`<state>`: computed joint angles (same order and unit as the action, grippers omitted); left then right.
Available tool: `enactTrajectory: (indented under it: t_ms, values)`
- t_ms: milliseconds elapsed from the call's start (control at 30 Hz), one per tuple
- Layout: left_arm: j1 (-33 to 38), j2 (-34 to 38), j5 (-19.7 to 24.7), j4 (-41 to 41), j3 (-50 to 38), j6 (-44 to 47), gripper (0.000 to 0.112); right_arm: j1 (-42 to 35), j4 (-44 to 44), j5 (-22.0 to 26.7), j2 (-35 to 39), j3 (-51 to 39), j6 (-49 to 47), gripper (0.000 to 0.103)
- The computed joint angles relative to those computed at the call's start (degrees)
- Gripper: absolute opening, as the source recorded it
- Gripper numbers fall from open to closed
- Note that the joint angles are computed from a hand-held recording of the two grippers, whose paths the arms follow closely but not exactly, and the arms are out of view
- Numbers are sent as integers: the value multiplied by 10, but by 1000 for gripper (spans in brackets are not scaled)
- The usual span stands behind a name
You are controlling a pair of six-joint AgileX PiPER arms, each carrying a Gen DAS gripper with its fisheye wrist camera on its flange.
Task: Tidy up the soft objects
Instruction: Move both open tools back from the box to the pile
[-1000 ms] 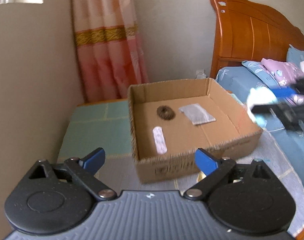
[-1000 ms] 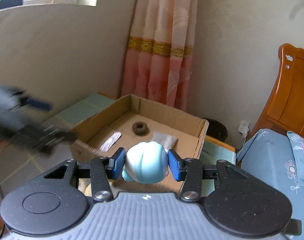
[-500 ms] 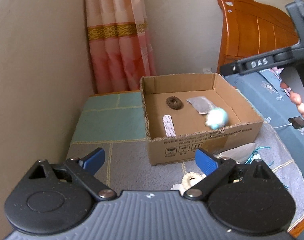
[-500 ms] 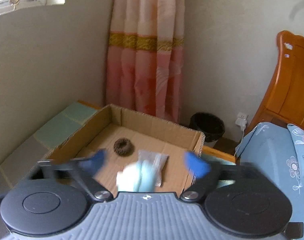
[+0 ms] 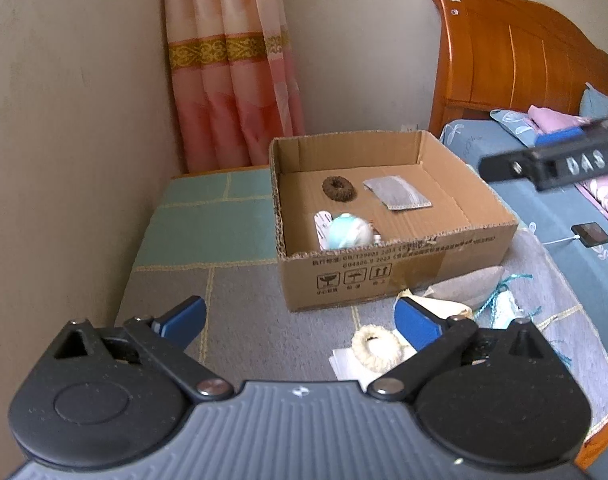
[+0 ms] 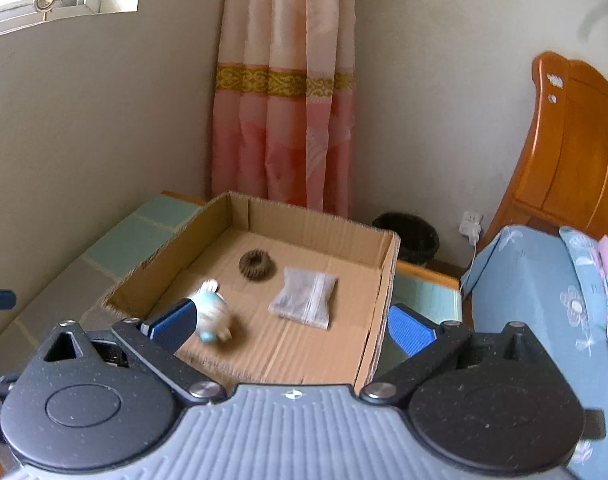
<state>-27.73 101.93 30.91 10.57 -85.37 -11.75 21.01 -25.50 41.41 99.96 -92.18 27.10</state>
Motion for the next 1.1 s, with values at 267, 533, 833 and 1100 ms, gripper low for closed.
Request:
enactTrajectory:
  t_ms: [267, 533, 833, 1100]
  values:
    - [-14, -2, -2, 14, 31, -23, 101, 33, -81, -16, -60, 149, 145, 103]
    - [-30, -2, -15, 7, 70, -37, 101, 64, -167, -18, -85, 275, 313, 103]
    - [-43, 6, -22, 10, 80, -49, 101, 67, -161, -41, -72, 320, 354, 103]
    - [-53, 9, -16, 8, 80, -44, 101, 61, -172, -66, -23, 308, 361, 103]
